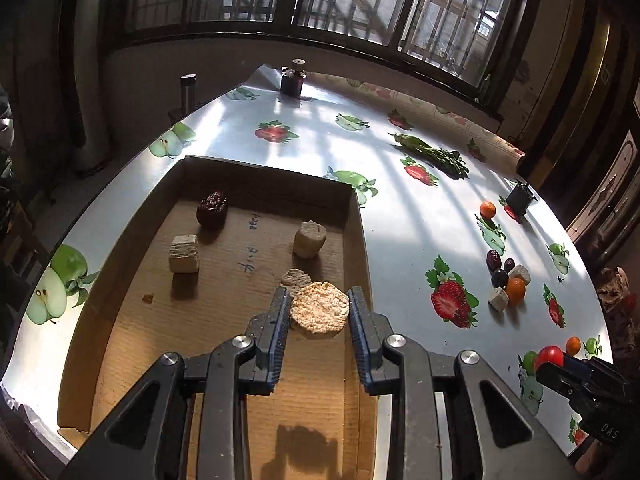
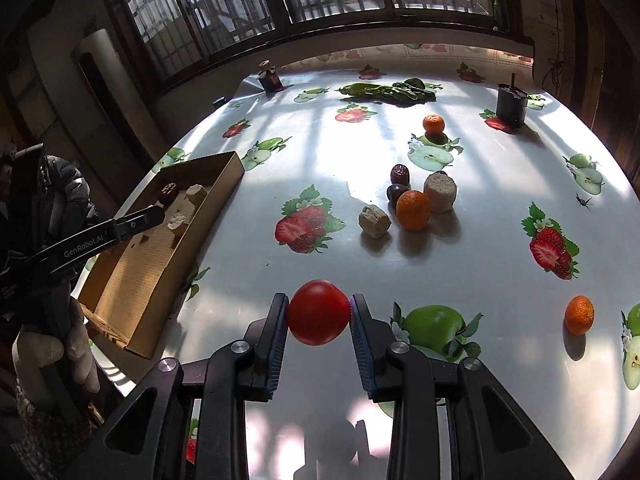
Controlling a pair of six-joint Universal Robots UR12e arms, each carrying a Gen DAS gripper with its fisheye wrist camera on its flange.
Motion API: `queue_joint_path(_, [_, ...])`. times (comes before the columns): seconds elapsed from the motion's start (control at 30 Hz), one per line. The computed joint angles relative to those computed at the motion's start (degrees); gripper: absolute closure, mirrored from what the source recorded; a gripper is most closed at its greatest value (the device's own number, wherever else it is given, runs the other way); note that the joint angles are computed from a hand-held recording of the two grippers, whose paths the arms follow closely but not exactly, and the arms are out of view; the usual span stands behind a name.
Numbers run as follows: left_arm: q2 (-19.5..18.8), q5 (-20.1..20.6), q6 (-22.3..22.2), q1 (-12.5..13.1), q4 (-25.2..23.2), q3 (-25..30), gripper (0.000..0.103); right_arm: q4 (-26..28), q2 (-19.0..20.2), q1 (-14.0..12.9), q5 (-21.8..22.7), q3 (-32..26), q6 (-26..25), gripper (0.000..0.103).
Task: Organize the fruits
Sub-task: 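Carry the tomato and rice cake into the box and open both tools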
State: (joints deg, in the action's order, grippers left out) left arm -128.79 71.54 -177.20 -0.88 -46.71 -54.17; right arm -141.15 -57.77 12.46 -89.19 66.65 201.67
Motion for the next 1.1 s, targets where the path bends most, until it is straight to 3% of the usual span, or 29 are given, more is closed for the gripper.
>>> queue_joint_path(0.13, [-1.3,3.5,-1.5,1.5,-1.8,2.2,0.075,2.1,4.9,1.5,3.0,-8.4,-4.0,0.070])
queue_joint_path(0.3, [-4.1,7.5,2.6,1.7,-7.6,7.4,0.075,7.0,12.1,2.8,6.3,-20.6,-8.5,0.069])
queue_joint_path(0.6, [-7.2,10.3,3.4,1.8,-14.8,12.1,0.075,22.9,24.5,5.0,5.1,-42.1,-14.5,0.069])
queue_joint_path(0.8, [-7.8,10.3,2.6,1.9,-15.7,13.1,0.074,28.5,28.7,5.3,4.5,-49.2,-14.8,0.069])
queue_joint_path(1.1, [-6.4,8.4,-0.3,2.5,-12.8,10.6,0.062,28.0,28.8,5.3,4.1,-49.0,-14.2,0.069])
